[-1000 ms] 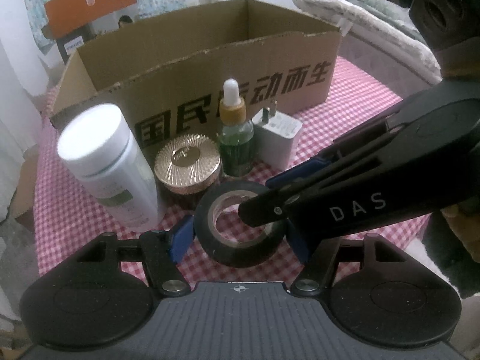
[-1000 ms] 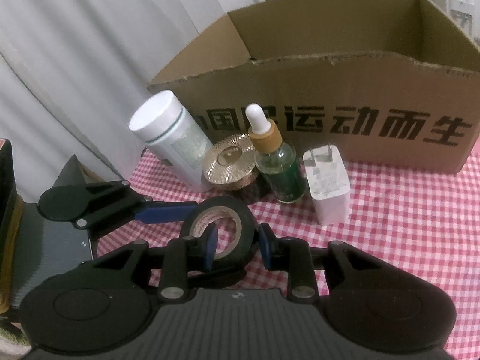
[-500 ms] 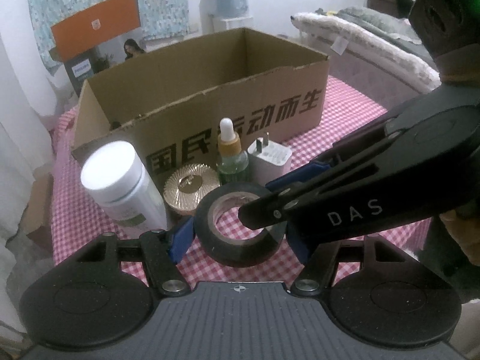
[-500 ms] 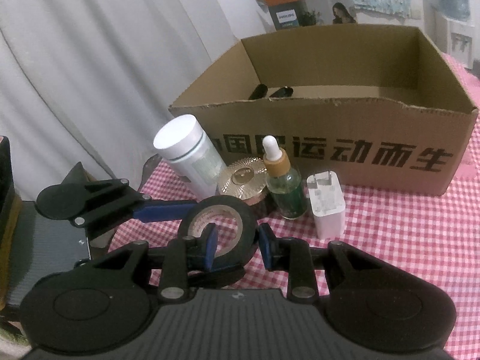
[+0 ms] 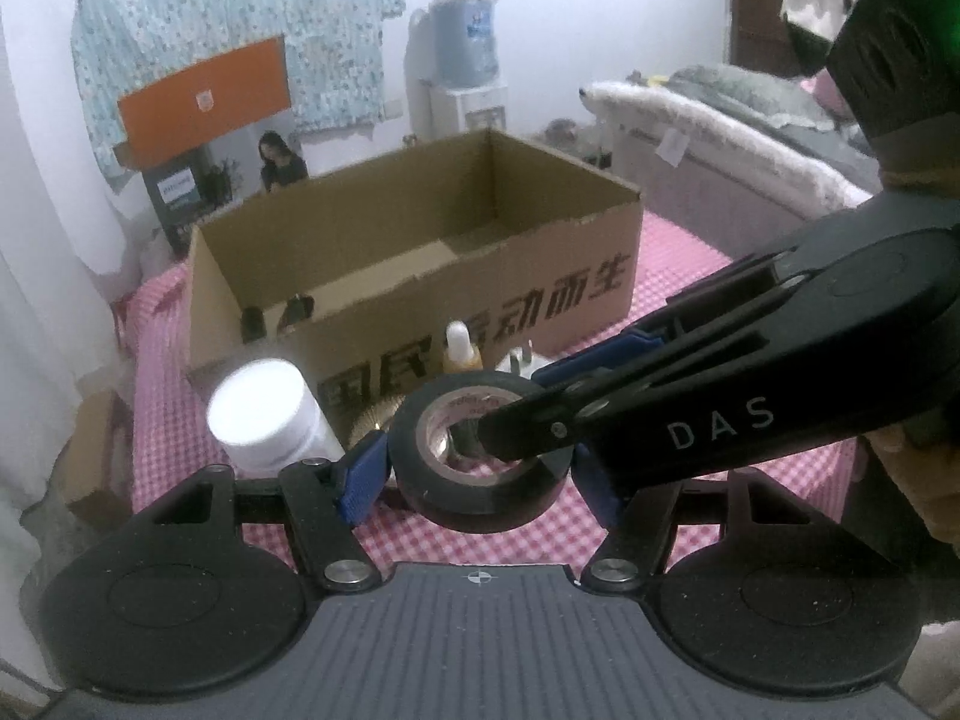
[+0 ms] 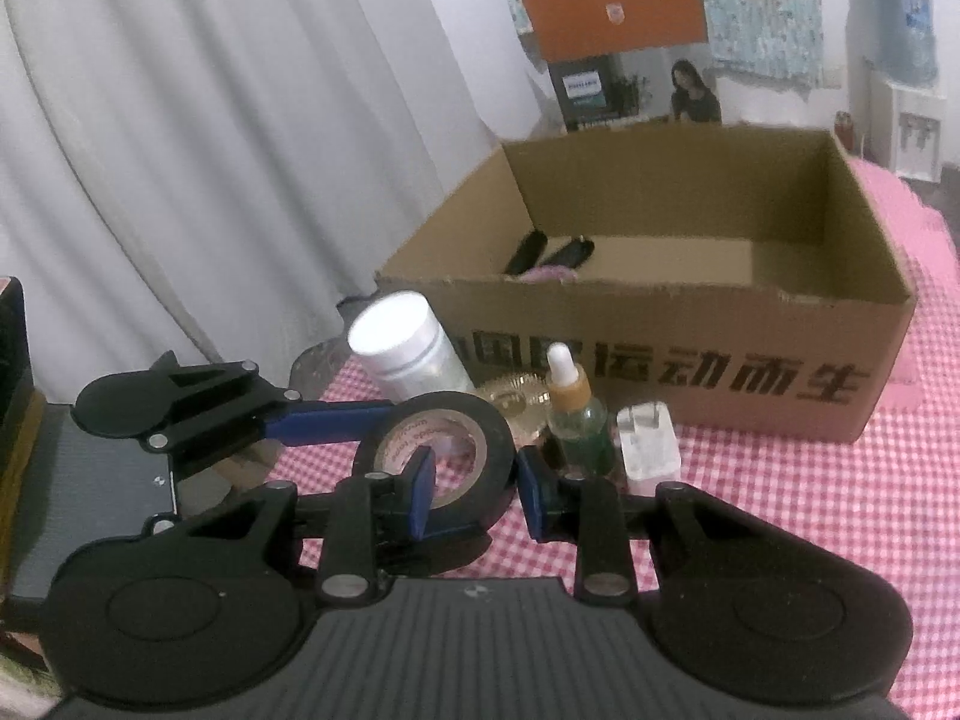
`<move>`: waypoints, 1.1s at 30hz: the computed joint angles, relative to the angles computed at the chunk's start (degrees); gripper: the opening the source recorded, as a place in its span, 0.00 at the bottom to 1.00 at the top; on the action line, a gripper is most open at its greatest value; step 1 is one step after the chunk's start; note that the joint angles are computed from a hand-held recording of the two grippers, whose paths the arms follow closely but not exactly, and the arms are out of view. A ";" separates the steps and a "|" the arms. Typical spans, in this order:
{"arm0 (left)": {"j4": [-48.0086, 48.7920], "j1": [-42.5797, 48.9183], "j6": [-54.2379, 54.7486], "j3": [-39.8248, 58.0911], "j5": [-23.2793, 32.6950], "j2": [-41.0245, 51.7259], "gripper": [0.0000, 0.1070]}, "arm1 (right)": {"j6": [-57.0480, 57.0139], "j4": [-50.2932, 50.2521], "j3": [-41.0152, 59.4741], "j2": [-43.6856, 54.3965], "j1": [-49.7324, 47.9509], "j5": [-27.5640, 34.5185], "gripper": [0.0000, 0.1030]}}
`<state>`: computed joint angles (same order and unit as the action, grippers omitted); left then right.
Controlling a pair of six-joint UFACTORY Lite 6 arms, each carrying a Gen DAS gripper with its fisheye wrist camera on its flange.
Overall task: Organize rigid objects
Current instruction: 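Lift the black tape roll and carry it over the box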
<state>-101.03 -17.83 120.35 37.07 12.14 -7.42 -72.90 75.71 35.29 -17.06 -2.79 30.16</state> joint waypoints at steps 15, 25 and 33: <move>2.01 1.08 -0.96 5.84 2.54 -1.04 0.62 | 3.63 -4.30 7.20 -2.46 -1.52 1.00 0.31; 7.31 0.92 -6.88 16.13 3.72 5.94 0.62 | 2.58 -5.14 16.23 3.16 -4.37 2.22 0.31; 20.87 1.33 -22.10 28.30 5.24 15.53 0.62 | 1.89 -4.74 26.22 13.19 -7.00 4.35 0.31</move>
